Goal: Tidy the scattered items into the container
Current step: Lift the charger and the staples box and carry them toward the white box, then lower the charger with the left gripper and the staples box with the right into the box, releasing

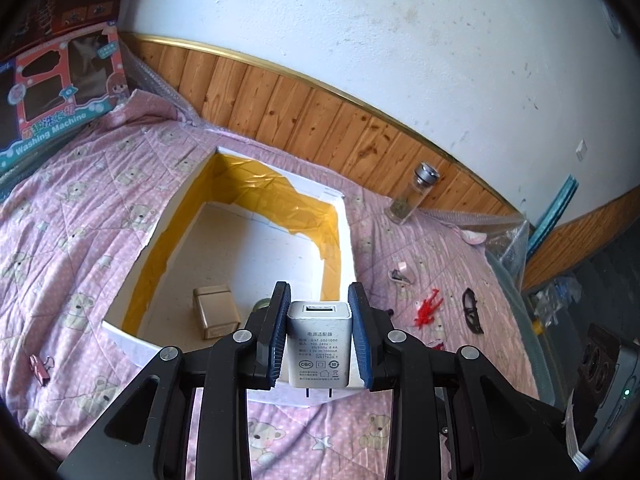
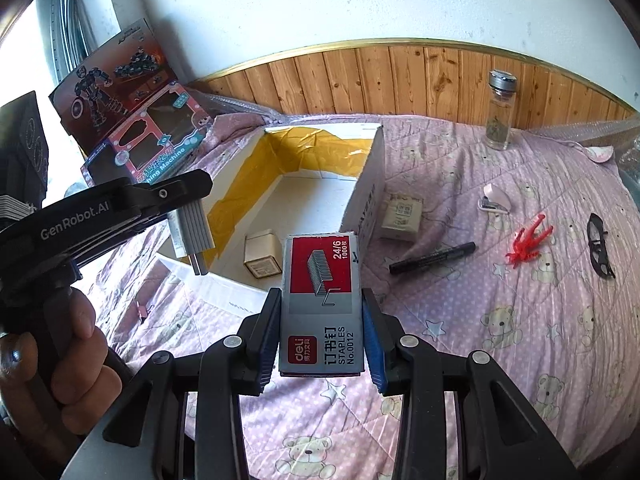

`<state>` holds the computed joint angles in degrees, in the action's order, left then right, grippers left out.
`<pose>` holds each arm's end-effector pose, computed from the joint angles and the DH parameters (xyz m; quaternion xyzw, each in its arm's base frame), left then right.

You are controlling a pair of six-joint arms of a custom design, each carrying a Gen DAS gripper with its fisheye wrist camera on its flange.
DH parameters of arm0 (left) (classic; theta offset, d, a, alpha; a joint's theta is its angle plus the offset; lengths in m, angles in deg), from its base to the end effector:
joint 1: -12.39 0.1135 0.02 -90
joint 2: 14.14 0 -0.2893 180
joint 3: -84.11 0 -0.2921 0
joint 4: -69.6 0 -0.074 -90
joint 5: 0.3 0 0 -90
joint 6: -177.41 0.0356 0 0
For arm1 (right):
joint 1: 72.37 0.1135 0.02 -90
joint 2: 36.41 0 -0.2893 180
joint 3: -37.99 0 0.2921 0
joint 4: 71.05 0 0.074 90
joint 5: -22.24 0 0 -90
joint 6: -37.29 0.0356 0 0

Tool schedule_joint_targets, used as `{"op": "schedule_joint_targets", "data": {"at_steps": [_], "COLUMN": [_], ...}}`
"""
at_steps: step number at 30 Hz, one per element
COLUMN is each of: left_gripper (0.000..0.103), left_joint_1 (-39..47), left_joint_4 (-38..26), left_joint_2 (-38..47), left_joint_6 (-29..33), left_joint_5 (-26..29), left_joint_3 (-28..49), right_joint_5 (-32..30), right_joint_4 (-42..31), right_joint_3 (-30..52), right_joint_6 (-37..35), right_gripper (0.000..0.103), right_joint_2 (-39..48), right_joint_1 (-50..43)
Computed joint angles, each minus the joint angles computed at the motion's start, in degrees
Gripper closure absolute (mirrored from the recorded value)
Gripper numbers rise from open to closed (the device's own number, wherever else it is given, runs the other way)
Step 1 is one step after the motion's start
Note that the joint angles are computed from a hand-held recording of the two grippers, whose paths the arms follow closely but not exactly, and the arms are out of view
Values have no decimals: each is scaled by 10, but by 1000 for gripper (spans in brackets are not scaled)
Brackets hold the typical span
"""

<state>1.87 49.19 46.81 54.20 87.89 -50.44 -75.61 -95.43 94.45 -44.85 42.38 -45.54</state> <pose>0.2458 -0.0445 0.2241 -0.1822 0.8717 -0.1563 0.4272 0.2734 0.1437 0.2068 -0.1777 0.9105 0.1704 0.3323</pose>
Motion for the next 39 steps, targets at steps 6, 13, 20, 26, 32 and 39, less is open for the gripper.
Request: {"op": "schedule_joint_targets", "data": {"at_steps": [6,13,20,26,32,39], "left_gripper": [73,73,73,73,73,73], "left_joint_1": [70,127,142,142,137,129], "left_joint_4": [11,20,0,-20,-29,-39], "left_joint_2": [22,74,144,210,250,289], "left_joint_6": [18,36,58,86,104,125], "left_joint_5": [48,90,91,79,61,46], "left_joint_3": [13,46,93,135,166,204], "right_joint_5": [10,17,15,6,-11,-27], "right_joint_4": [2,7,-1,-16,-35,-64], "right_joint_3": [41,102,168,215,260,323], "right_joint_6": [-2,-15,-35,-53,-59,-62], "right_gripper": [64,64,64,64,64,64], "right_joint_2": [33,82,141,191,238,292], "right_joint_1": [30,56,67,62,52,34]}}
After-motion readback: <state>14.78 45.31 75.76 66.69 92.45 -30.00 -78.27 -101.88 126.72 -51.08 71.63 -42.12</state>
